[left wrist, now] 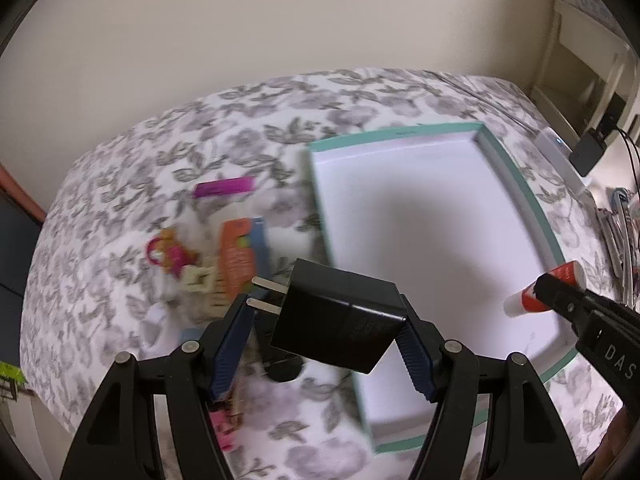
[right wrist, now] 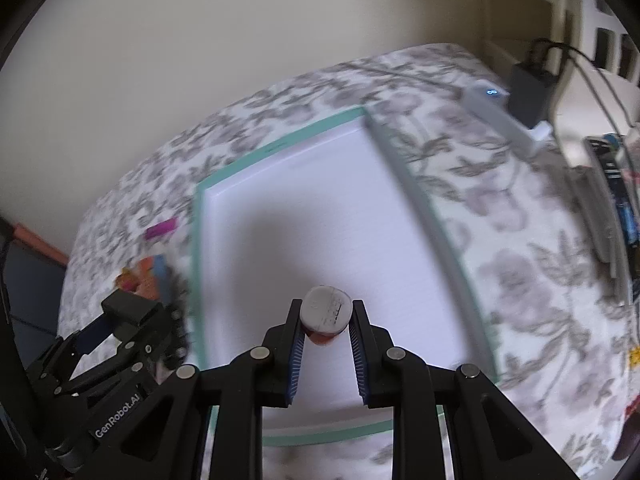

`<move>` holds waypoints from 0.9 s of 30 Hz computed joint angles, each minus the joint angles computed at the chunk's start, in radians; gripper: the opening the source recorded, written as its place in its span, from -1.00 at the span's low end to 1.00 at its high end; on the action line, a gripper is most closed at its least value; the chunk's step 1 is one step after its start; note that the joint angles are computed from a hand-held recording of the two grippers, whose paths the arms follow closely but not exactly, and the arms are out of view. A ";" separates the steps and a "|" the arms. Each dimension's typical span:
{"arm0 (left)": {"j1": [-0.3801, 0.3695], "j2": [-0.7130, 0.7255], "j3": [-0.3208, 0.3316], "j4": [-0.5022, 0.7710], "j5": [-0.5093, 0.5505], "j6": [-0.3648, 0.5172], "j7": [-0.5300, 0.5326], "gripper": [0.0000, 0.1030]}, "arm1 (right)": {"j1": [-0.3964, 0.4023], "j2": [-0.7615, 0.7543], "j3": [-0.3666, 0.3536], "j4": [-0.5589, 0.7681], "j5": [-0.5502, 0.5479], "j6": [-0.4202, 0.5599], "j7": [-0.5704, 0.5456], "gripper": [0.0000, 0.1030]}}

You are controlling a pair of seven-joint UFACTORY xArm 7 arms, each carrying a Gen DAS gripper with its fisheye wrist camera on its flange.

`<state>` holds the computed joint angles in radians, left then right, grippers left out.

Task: Organize rigid objects
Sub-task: 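Carry the charger with the left tool while the right tool carries the bottle over the teal tray, then lower and release the charger with the left tool while the right tool releases the bottle in the tray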

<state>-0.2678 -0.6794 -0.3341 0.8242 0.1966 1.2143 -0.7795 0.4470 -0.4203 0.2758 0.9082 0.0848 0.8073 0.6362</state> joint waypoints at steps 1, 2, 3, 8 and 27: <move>-0.002 0.014 -0.002 0.002 -0.003 -0.013 -0.001 0.38 | -0.010 -0.003 0.001 -0.002 -0.015 0.007 0.009 -0.55; -0.005 0.028 -0.002 0.003 -0.008 -0.028 -0.002 0.38 | -0.017 -0.008 0.001 -0.005 -0.025 0.011 0.014 -0.55; -0.008 0.043 -0.001 0.004 -0.014 -0.043 -0.003 0.38 | -0.025 -0.011 0.002 -0.008 -0.035 0.014 0.020 -0.55; -0.032 0.085 0.009 -0.011 -0.038 -0.121 -0.013 0.38 | -0.043 -0.021 0.001 -0.020 -0.066 0.025 0.031 -0.55; -0.045 0.047 0.036 -0.060 -0.081 -0.146 -0.016 0.50 | -0.014 0.018 0.024 0.011 -0.107 0.091 0.004 -0.53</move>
